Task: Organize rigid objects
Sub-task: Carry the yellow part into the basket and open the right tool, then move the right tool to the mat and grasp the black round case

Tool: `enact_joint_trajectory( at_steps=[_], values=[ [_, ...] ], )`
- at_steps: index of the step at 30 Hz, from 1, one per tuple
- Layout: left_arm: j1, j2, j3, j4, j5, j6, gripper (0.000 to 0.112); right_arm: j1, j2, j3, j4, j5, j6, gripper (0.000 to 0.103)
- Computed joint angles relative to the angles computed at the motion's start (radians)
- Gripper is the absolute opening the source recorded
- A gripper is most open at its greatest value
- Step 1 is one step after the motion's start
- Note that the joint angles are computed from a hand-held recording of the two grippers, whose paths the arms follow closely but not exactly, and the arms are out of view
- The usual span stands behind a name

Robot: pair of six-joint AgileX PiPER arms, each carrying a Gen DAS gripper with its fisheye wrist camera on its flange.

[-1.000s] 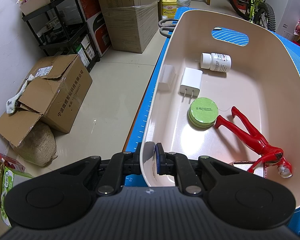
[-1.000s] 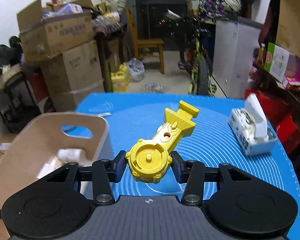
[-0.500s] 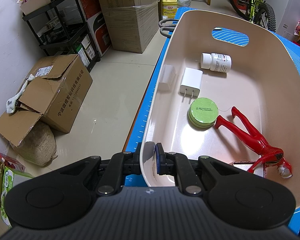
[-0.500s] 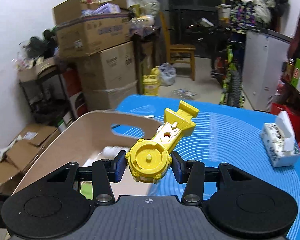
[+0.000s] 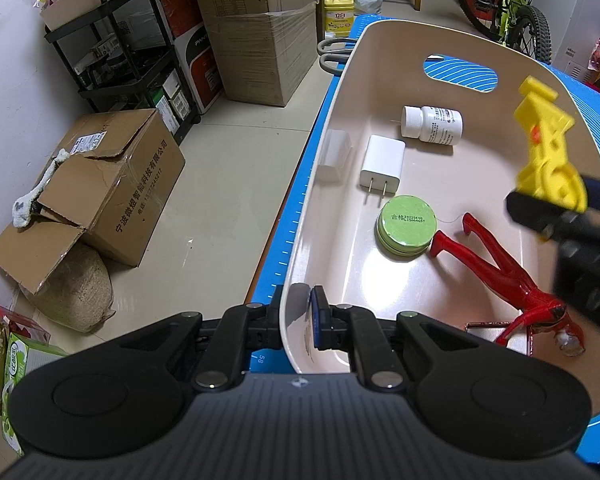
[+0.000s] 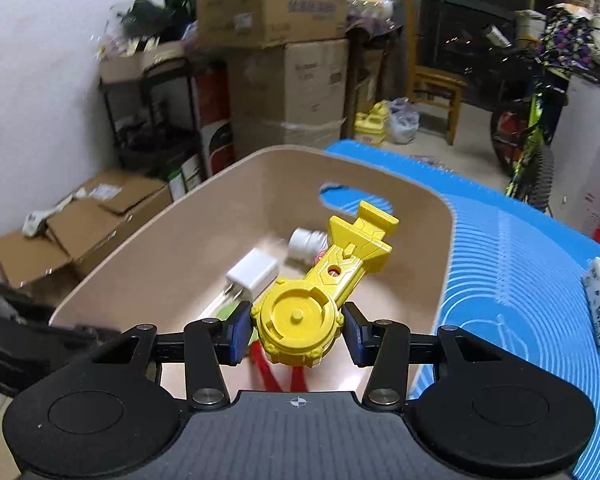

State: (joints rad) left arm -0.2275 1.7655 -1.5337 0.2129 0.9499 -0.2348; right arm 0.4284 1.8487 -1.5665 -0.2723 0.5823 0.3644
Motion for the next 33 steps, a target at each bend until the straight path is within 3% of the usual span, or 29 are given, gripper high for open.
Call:
enact_joint_trajectory(
  at_steps=[11,24,26,33],
  values=[
    [-0.001,0.001,-0.001,0.000,0.000,-0.001,0.014,0.026,0.089,-0.091,0.093,0.154,-0.143,0.054],
    [-0.002,0.000,0.000,0.001,0.001,-0.003,0.014,-0.020,0.050,-0.084,0.222,0.147,-0.228,0.065],
    [-0.005,-0.001,0.000,0.001,0.002,-0.006,0.014,-0.026,0.034,-0.078,0.215,0.141,-0.208,0.073],
    [-0.004,-0.001,0.000,0.002,0.002,-0.006,0.014,-0.102,-0.041,-0.040,0.261,0.109,-0.213,0.073]
  ],
)
